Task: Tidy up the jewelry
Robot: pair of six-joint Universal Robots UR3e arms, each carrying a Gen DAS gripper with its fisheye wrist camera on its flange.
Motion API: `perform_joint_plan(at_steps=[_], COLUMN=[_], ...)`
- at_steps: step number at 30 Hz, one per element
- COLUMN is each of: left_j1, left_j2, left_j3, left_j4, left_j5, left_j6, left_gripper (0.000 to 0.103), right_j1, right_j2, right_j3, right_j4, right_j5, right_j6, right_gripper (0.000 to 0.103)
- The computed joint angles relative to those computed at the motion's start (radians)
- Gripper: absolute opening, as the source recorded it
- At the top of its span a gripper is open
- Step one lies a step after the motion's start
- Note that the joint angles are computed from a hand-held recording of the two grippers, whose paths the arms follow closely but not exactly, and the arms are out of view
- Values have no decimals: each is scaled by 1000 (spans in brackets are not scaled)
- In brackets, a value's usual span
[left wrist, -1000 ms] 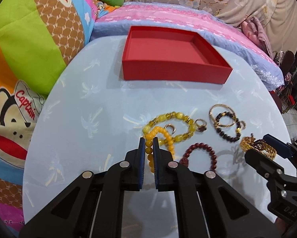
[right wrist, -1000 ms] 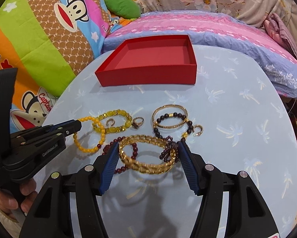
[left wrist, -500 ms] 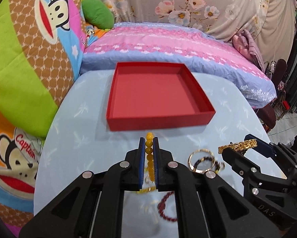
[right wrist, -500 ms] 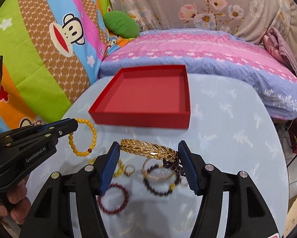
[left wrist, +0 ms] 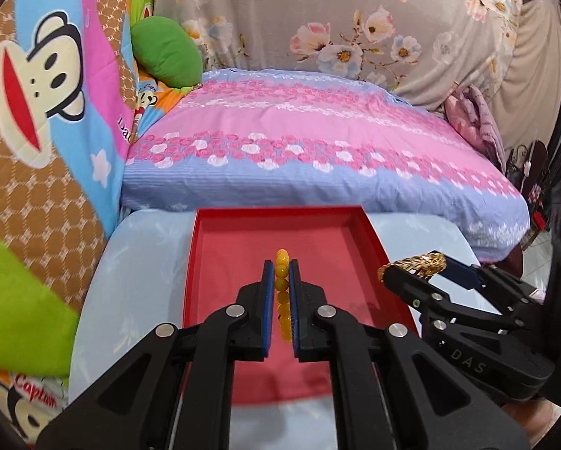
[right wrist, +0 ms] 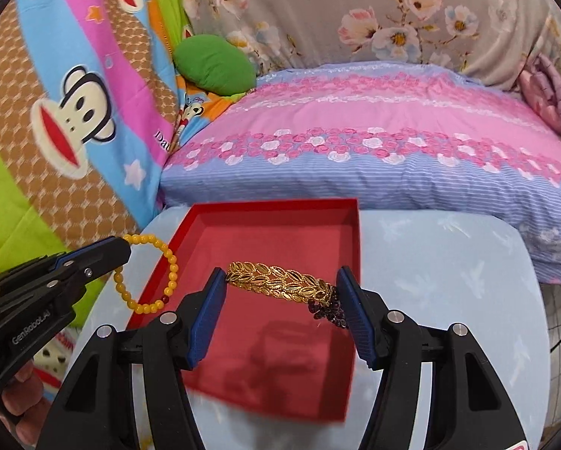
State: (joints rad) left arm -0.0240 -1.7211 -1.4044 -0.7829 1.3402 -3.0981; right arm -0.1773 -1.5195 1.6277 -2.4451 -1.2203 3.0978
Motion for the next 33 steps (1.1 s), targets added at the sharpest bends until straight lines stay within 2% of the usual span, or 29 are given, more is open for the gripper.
perform_joint_plan(at_steps=[3,7,13,15,16,17,18,19,21,33], left_j1=[8,-24,-51,-58,-66,-72,-79,-80,-89,-114], left_j2=[-140,-319,-456,-466,-468,-463,-457,-452,-435,-209], left_j3=[158,334,425,416,409,394,378,367,341,64], left_j4=[-29,-42,-65,-49,-41,-28,-14,1,28,113], left_j5=[-16,56,142,168,190,207,222,229,248,284], left_j6=[-23,-35,-36,-34,-30,-26,-30,-30,-35,-37], left_gripper=[7,7,8,10,15,26,33,46,56,59], right_j1=[11,41,71,67,65,62,59,54,52,75], right_j2=[165,340,458,446,436,426,416,402,373,63], right_j3=[-173,-358,-454,-428,-410,-392,-376,-355,-313,41], right_j4=[16,41,69,64,57,48,40,32,13,-168], right_j5=[8,-28,-98,-100,-102,-100,-96,-89,-95,-191], right_j6=[24,33,7,-4,-4,-2,0,0,-1,-27], right_gripper=[59,59,59,60,65,70,72,73,73,75])
